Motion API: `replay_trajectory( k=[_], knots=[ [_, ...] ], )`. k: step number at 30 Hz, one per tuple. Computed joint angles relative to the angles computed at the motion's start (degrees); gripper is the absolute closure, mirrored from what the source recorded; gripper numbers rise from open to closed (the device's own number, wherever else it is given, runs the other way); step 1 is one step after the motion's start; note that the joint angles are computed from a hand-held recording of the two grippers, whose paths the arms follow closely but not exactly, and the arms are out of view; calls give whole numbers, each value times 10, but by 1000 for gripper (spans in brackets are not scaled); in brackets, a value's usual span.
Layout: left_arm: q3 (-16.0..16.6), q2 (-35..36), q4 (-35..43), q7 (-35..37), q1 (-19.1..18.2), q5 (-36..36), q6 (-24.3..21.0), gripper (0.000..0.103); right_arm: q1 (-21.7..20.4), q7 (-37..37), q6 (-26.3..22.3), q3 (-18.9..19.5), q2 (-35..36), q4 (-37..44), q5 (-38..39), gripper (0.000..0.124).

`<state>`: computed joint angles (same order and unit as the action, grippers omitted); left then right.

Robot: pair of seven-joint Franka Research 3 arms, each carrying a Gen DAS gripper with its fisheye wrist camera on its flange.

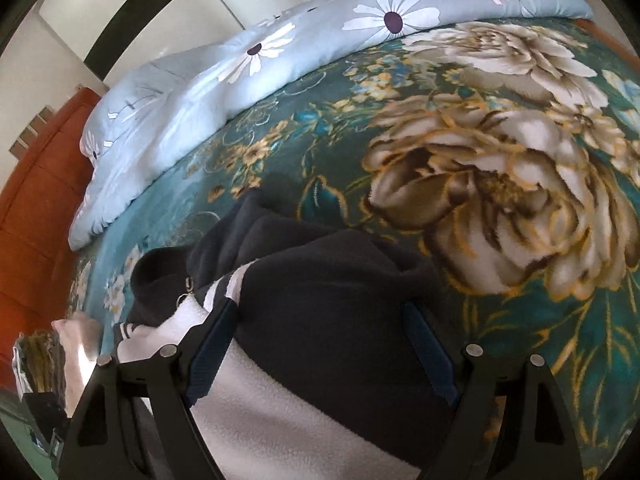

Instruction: Fold clothes

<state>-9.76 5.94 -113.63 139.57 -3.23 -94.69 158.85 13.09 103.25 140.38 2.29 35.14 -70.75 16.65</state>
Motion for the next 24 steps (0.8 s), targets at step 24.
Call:
replay_trajectory(
  k=[24],
  knots=[
    [-75, -196, -276, -521, 5, 616, 155, 42, -20, -69, 43, 60, -533, -625, -155, 38]
  ],
)
